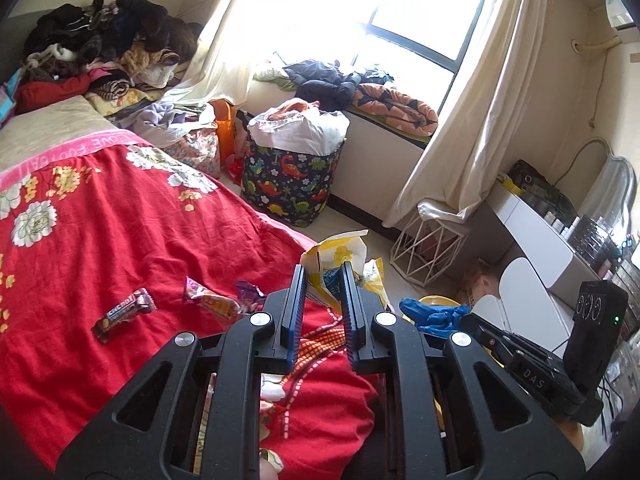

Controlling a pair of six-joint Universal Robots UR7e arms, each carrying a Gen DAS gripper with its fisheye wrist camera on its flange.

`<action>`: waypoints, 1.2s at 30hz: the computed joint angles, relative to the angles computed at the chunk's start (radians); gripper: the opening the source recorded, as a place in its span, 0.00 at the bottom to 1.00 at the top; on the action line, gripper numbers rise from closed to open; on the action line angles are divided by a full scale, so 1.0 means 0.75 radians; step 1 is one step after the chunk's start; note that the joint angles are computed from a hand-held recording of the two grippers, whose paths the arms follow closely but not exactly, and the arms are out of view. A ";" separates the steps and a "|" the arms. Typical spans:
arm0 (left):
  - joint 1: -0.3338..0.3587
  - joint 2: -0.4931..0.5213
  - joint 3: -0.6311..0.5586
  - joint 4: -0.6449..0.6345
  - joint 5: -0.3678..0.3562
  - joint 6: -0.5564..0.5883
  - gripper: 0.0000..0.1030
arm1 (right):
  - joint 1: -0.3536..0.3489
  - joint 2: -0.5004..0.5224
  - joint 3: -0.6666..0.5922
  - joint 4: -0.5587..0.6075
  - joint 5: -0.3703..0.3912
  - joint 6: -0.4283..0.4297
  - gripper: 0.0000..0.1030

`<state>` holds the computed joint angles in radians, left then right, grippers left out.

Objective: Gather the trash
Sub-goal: 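Carry the blue bag and yellow wrapper with both tools toward the bin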

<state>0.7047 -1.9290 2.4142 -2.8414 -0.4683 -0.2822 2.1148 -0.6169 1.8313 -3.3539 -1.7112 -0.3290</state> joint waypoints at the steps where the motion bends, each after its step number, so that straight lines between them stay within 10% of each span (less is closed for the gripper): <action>1: -0.002 0.005 -0.002 -0.002 -0.005 0.001 0.12 | -0.004 -0.004 0.003 -0.005 0.000 0.003 0.05; 36: -0.026 0.202 -0.014 -0.111 -0.134 0.040 0.12 | -0.102 -0.127 0.098 -0.145 -0.061 0.085 0.05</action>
